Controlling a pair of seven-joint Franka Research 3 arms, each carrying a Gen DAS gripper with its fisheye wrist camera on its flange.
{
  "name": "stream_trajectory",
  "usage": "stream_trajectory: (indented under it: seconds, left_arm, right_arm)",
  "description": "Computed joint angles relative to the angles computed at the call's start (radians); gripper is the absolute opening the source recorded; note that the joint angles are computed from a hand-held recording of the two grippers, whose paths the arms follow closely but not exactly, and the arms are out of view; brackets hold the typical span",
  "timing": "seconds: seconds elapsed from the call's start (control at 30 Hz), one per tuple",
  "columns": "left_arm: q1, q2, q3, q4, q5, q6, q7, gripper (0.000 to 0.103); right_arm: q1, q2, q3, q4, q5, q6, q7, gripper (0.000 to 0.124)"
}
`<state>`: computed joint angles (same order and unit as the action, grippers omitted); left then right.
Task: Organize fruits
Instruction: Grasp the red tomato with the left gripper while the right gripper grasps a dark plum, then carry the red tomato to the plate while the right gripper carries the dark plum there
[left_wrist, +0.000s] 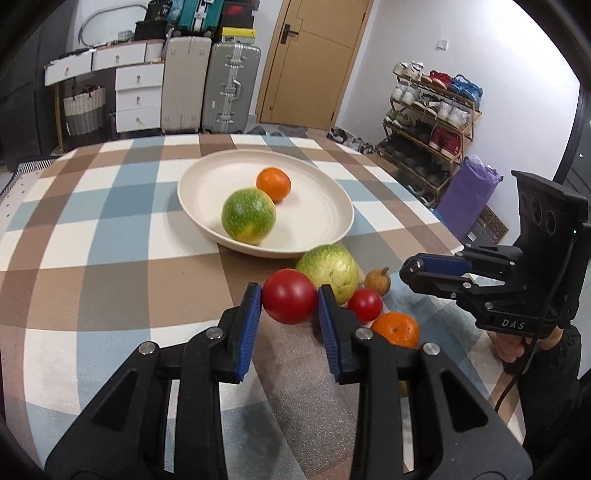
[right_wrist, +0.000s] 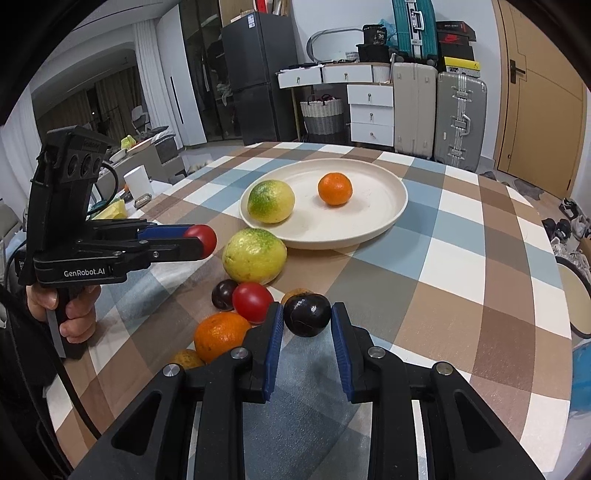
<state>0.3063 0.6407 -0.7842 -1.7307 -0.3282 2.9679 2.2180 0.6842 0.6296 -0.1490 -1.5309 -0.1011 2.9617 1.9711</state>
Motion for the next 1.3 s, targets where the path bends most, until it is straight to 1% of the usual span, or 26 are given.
stream_trajectory:
  seconds: [0.07,0.13,0.3,0.33,0.43,0.47,0.5,0.57,0.63,0.7,0.77,0.83,0.9,1.03,1.17,1.23,1.27,1.3]
  left_arm:
    - [0.001,-0.010,0.000,-0.018,0.002,0.045,-0.004,0.029]
    - [0.005,-0.012,-0.002,-0.024,0.018,0.069,-0.023,0.029]
    - [0.013,-0.011,0.000,-0.028,0.071,0.095,-0.091,0.029]
    - [0.012,-0.007,0.001,-0.024,0.083,0.099,-0.103,0.029]
    - [0.016,0.003,-0.002,-0.012,0.119,0.106,-0.135,0.029]
    - [0.008,0.005,0.008,-0.005,0.133,0.105,-0.151,0.029]
    - [0.002,0.007,0.015,0.004,0.147,0.103,-0.164,0.029]
    - [-0.012,0.010,0.030,0.018,0.174,0.101,-0.191,0.029]
    - [-0.030,0.012,0.048,0.035,0.198,0.099,-0.217,0.029]
    - [-0.040,0.020,0.057,0.058,0.216,0.094,-0.235,0.029]
    - [-0.046,0.034,0.058,0.084,0.228,0.082,-0.245,0.029]
    - [-0.059,0.044,0.069,0.108,0.237,0.076,-0.253,0.029]
    - [-0.086,0.054,0.096,0.139,0.246,0.066,-0.268,0.029]
    - [-0.130,0.088,0.132,0.214,0.249,0.034,-0.281,0.029]
    - [-0.187,0.117,0.187,0.289,0.256,0.015,-0.292,0.029]
    - [-0.198,0.135,0.194,0.320,0.253,0.004,-0.287,0.029]
    - [-0.209,0.146,0.204,0.342,0.252,-0.006,-0.288,0.029]
    - [-0.223,0.157,0.217,0.365,0.253,-0.013,-0.290,0.029]
  right_arm:
    - [0.018,0.000,-0.025,-0.005,-0.006,0.017,0.022,0.027]
    - [0.036,0.000,-0.048,-0.008,-0.014,0.032,0.043,0.027]
    - [0.069,0.004,-0.093,-0.014,-0.012,0.084,0.082,0.027]
    - [0.084,0.007,-0.113,-0.013,-0.012,0.089,0.094,0.027]
    - [0.100,0.013,-0.137,-0.010,0.000,0.114,0.110,0.027]
    - [0.105,0.016,-0.146,-0.006,0.008,0.120,0.118,0.027]
    - [0.117,0.018,-0.163,-0.004,0.012,0.123,0.127,0.027]
    - [0.153,0.027,-0.218,0.005,0.016,0.122,0.160,0.027]
    - [0.176,0.033,-0.253,0.011,0.019,0.128,0.188,0.027]
    - [0.177,0.041,-0.264,0.032,0.022,0.116,0.199,0.027]
    - [0.188,0.059,-0.289,0.067,0.009,0.090,0.219,0.027]
    - [0.181,0.072,-0.289,0.097,-0.008,0.076,0.236,0.027]
    - [0.167,0.088,-0.282,0.131,-0.023,0.064,0.250,0.027]
    - [0.132,0.116,-0.257,0.195,-0.048,0.043,0.273,0.027]
    - [0.104,0.151,-0.244,0.253,-0.065,0.025,0.298,0.027]
    - [0.084,0.166,-0.226,0.281,-0.069,0.012,0.303,0.027]
    - [0.081,0.179,-0.229,0.302,-0.074,0.002,0.312,0.027]
    - [0.069,0.189,-0.216,0.320,-0.076,-0.006,0.311,0.027]
